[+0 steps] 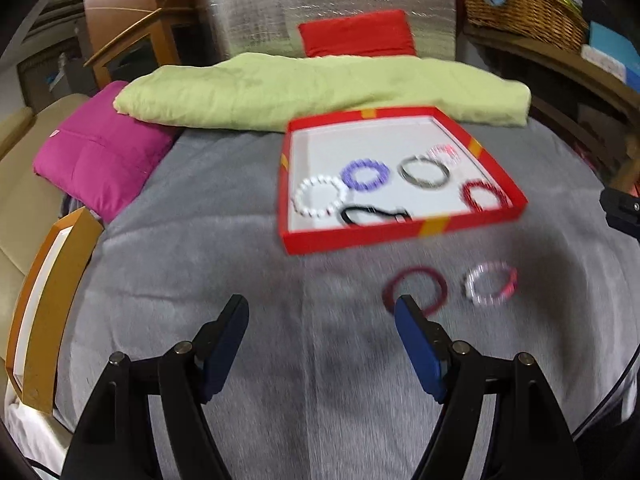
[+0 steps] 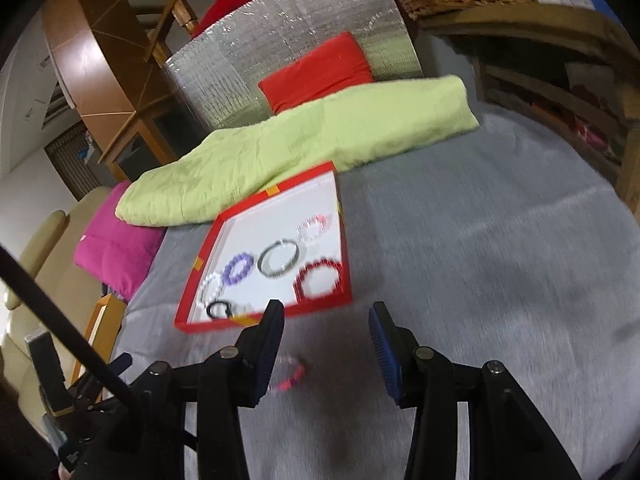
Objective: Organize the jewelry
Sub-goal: 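Pull both open grippers back from the box toward the remaining bracelets, then grasp the dark red bangle with the left gripper while the right grasps the pink-white beaded bracelet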
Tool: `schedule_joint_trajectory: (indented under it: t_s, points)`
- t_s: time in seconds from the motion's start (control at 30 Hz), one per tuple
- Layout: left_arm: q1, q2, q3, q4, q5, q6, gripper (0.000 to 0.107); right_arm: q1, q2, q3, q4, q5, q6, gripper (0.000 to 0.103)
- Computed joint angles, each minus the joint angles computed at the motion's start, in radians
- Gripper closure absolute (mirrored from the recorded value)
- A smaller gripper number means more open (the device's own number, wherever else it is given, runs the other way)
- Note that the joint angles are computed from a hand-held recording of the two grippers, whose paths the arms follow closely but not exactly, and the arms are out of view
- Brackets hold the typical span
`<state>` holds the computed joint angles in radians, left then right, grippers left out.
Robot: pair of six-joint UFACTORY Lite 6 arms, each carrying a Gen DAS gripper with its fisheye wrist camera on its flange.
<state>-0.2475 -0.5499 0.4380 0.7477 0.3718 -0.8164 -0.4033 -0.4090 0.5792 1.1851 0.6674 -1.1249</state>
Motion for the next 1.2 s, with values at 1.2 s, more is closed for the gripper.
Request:
schedule_joint_trajectory:
  t_s: [1.2]
  points:
    - [0.137,0.319,0.131,-1.062,-0.158,1.071,0.046,0.465,0.308,0.061,-0.185,-0.411,0.209,0.089]
